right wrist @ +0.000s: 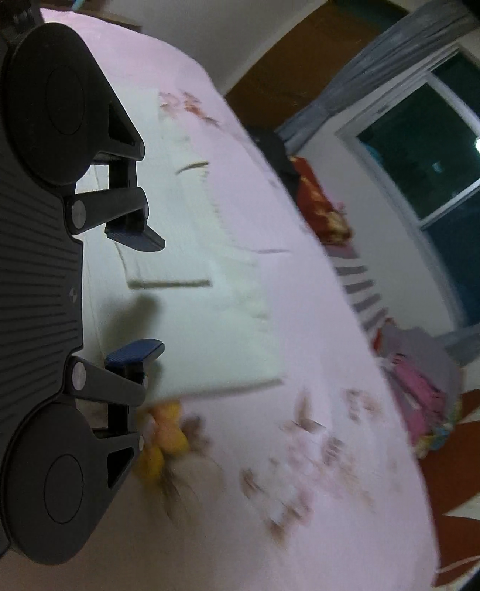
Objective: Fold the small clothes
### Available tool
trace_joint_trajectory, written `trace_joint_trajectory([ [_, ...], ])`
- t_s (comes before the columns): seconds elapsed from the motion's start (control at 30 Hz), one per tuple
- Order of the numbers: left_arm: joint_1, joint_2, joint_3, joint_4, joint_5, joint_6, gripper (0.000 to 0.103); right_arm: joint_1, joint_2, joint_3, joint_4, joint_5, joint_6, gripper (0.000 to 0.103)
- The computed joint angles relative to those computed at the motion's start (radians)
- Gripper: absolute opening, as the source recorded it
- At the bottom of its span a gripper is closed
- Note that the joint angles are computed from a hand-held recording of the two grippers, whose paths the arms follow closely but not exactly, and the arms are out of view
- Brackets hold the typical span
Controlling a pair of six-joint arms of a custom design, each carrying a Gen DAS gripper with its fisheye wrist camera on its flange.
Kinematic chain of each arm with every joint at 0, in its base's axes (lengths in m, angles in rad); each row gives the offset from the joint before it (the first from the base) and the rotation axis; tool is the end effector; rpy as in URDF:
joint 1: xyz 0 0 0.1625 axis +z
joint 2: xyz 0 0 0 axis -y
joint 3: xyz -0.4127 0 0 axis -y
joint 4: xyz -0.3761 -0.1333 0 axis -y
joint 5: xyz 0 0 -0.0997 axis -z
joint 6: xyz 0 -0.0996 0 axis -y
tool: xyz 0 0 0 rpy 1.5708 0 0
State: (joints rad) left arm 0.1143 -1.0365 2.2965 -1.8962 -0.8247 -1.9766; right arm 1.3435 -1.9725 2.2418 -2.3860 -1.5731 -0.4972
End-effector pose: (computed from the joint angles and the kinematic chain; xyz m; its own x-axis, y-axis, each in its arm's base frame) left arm -0.3005 -0.2367 0.0359 -0.7234 -0.3748 -0.5798 0.1884 0.7008 -0.6881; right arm 0.0535 -0.3594 0.4089 -0.9479 -0.1981 0.2494 -0.2953 0.8399 -0.4554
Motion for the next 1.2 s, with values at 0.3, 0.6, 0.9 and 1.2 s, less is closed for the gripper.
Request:
trace_joint_trajectory([
  [0.3,0.061,-0.021,0.030,-0.049,0.050,0.157,0.036,0.103,0.098,0.050,-0.122,-0.126,-0.025,0.016],
  [0.6,0.042,-0.049,0.076,-0.119,0.055,0.160,0.023,0.104,0.042,0.079,-0.252,-0.112,-0.066,0.003],
  [0.9,0.068,-0.041,0.077,-0.186,0.073,0.224,0.011,0.037,-0.006,0.068,-0.202,-0.117,-0.103,0.003],
  [1.2,0.061,-0.044,0.076,-0.174,0.058,0.239,0.011,0.018,-0.016,0.071,-0.197,-0.141,-0.112,0.003],
])
